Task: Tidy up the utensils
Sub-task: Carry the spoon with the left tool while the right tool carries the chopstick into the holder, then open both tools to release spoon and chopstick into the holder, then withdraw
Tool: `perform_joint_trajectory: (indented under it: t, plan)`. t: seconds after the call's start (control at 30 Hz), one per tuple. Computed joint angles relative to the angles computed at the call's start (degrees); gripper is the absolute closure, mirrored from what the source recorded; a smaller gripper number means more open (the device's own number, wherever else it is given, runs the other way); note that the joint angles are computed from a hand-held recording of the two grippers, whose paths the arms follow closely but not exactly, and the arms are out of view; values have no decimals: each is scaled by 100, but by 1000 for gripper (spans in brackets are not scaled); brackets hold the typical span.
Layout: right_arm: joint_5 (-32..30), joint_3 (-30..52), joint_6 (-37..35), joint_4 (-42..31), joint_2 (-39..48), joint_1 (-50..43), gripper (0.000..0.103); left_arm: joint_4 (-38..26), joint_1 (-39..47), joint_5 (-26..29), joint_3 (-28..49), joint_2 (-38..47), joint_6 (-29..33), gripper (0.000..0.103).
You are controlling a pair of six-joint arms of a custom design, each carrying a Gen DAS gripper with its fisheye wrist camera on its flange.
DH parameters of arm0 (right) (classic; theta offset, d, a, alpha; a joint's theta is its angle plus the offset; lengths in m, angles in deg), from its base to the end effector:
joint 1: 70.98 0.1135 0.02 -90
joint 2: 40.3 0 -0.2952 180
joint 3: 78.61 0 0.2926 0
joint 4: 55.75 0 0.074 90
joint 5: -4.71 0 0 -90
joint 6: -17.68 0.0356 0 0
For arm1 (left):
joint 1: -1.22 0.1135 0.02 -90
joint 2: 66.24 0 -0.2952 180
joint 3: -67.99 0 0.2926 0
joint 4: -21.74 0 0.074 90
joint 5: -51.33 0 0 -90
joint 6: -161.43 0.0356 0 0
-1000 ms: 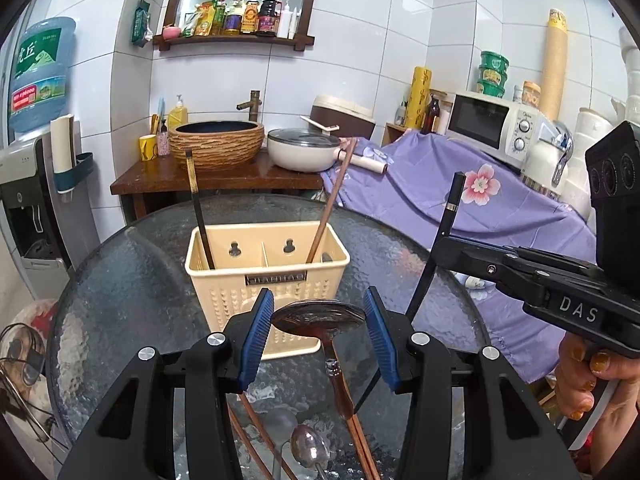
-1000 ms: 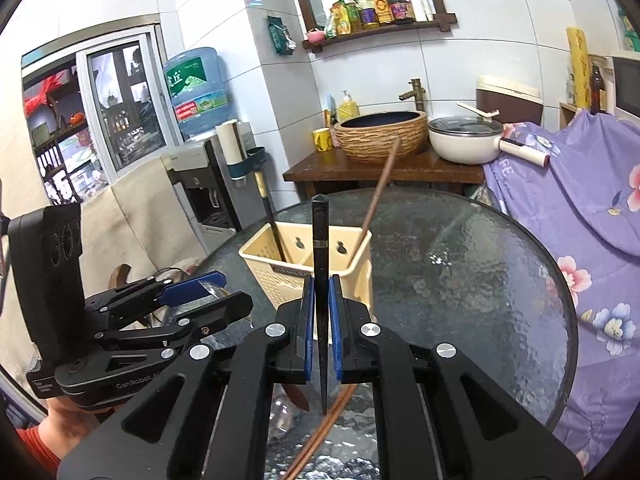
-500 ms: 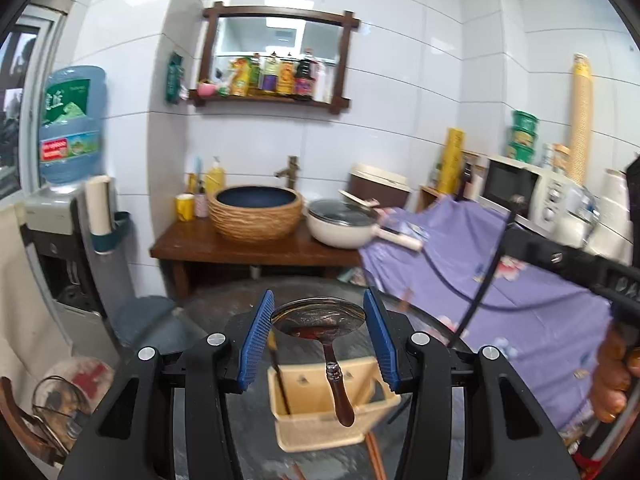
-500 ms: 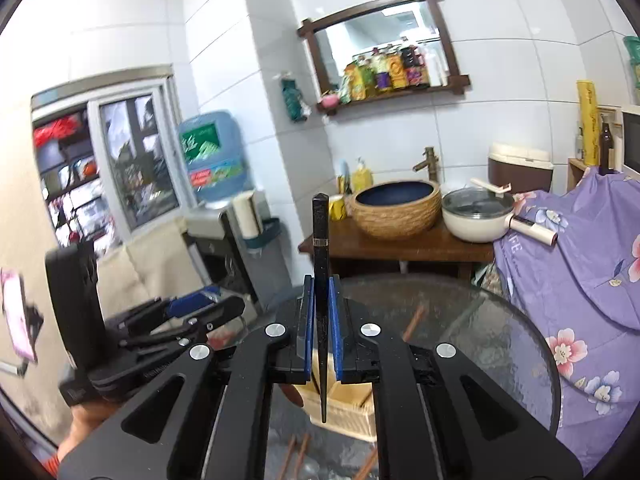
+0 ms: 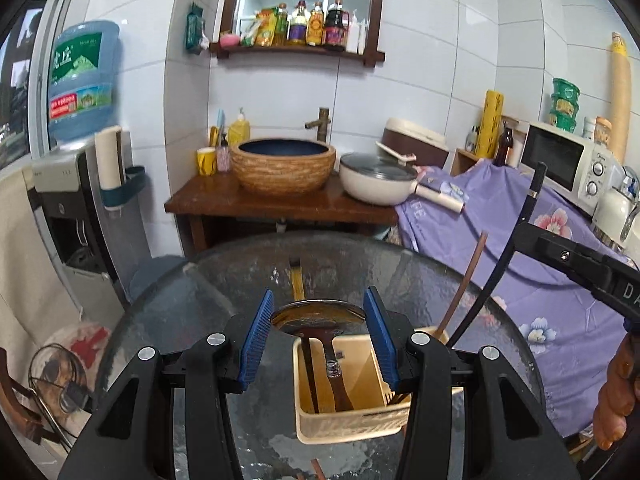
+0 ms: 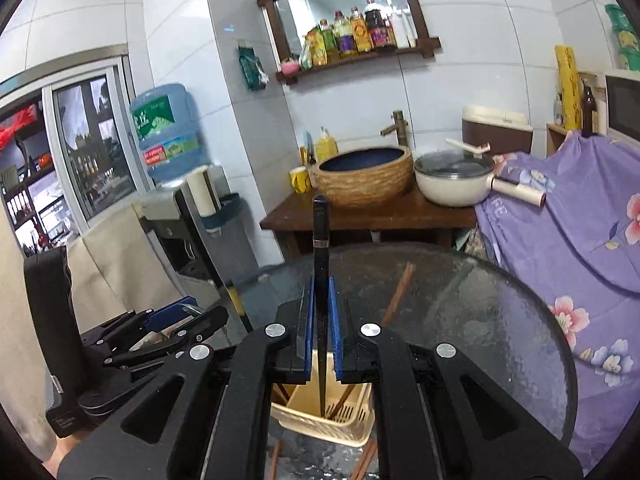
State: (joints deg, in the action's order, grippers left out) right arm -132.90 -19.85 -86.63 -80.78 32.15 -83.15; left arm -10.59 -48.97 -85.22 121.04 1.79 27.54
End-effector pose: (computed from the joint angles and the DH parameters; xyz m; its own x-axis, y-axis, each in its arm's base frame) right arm 0.2907 -0.0358 0.2644 -0.4884 -0.0651 -0.8702 -0.5592 0.7889 0.2548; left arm 0.1857 -0.1824 0.2392 -0.4869 -0.1605 -0.8586 -0.1727 0.9813 -0.0855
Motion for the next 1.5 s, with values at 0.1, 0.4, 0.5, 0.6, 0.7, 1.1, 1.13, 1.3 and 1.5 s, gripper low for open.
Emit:
perform_joint_trajectory:
  t: [0.1, 0.4, 0.5, 0.6, 0.7, 1.1, 1.13, 1.3, 1.5]
  plan:
    - [127, -193, -20, 227, 193, 55, 95, 201, 20, 145, -141, 217, -55, 58]
    - [315, -405, -75, 568, 612, 96, 95, 583, 156, 427, -265, 668, -51, 58]
    - [319, -395, -41, 593, 644, 86, 95, 669, 165, 471, -286, 781, -34, 57]
    - [387, -440, -86, 641, 607, 95, 95, 672, 129, 327, -254, 881, -12, 57]
    - [486, -524, -44, 796, 562, 107, 95, 672, 105, 287, -242, 921, -9, 57]
    - [347, -677, -212, 953, 444, -80, 48, 807, -512, -435, -445, 559, -96, 22]
    - [287, -746, -186, 998, 366, -150, 47, 754, -581, -513, -463, 524, -154, 21]
    - [55, -1018, -666, 560, -4, -612, 47, -25, -1296, -1056, -633, 409, -1202, 11]
    - [-12, -1417, -1726, -71, 106, -1109, 47, -979, -2185, -1003, -789, 963, -2913, 8]
